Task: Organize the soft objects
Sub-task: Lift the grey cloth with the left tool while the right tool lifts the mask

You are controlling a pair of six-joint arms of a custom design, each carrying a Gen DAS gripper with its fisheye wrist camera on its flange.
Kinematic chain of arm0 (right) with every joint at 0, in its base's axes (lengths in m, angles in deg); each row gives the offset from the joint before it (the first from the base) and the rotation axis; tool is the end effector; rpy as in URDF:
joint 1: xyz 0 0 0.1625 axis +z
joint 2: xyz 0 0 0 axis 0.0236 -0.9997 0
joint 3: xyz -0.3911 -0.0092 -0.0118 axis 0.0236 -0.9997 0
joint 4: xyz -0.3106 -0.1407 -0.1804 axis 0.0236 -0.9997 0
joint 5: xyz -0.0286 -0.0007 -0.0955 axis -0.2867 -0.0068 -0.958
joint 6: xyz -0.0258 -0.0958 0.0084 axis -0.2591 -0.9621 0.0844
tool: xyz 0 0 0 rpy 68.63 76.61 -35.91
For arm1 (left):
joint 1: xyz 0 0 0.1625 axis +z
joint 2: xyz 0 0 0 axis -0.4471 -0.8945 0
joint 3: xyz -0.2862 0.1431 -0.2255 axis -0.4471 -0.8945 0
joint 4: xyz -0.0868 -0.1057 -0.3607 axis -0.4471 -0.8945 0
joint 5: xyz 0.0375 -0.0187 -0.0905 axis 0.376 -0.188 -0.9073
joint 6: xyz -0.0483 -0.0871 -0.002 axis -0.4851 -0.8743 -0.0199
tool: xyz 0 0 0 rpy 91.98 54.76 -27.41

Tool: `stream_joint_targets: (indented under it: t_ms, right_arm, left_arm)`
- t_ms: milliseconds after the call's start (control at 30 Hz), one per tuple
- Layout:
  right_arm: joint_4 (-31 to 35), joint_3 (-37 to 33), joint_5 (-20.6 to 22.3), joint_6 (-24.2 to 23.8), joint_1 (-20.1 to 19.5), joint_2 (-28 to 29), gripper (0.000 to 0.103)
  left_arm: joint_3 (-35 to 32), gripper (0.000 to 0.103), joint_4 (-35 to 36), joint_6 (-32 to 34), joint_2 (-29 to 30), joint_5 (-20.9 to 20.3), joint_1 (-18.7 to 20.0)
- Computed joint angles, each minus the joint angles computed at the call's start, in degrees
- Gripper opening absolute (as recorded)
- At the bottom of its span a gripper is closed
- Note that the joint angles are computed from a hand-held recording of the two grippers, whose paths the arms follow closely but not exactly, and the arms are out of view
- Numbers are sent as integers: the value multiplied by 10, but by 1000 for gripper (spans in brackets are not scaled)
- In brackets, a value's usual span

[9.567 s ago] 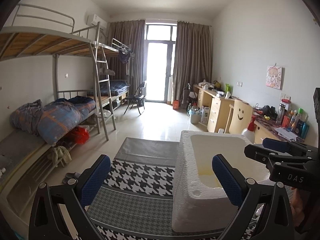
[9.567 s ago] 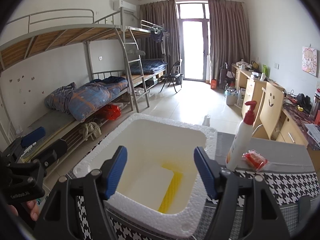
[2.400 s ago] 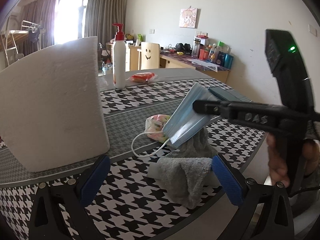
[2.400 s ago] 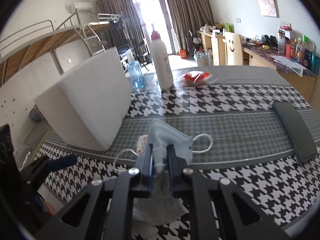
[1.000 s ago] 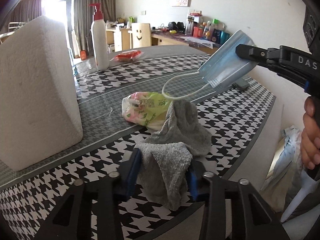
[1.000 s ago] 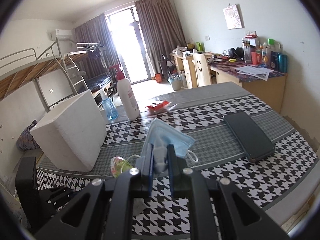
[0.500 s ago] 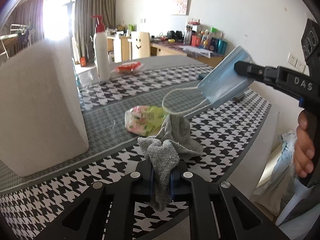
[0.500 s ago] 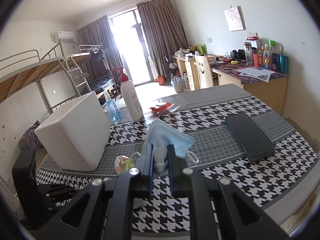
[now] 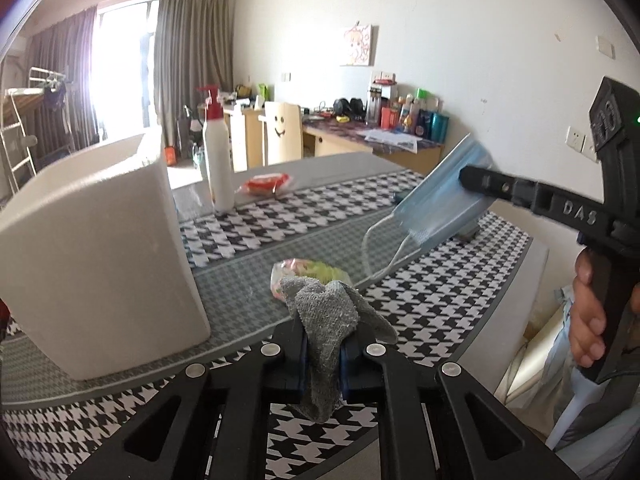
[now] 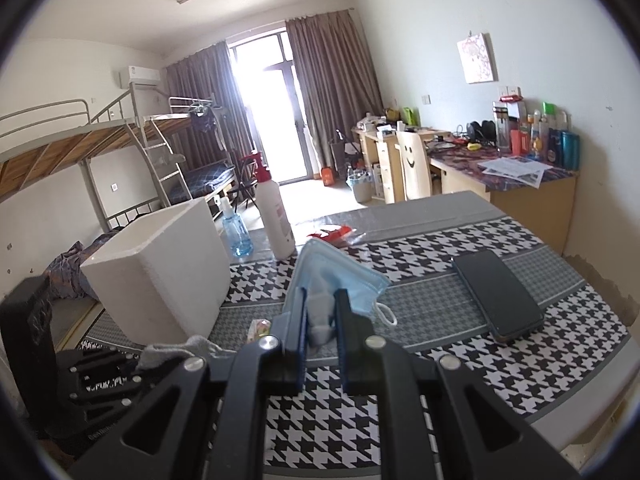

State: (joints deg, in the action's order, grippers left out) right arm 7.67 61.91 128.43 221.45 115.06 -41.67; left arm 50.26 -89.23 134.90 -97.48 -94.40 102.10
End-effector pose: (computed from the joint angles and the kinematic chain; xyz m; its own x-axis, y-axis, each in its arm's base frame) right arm 0.2985 -0.4859 0.0272 -0.7841 0.3838 0.4878 -0.3790 0.3263 -0.8660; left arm -0.0228 -0.6103 0.2306 -0.3589 0.8882 -0.2869 0.9256 0.2990 -0.2321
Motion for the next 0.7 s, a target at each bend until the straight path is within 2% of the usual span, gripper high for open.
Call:
stream_joint_targets:
  t_ms: [367,700]
  right_arm:
    - [23,-20,-15,2,0,10,15]
    - [-4,-16,1,-26,9,7,16]
  left_arm:
    - [-2,12,-22,3,-8,-18,-2]
    - [-7,12,-33,-3,-10,-29,-5]
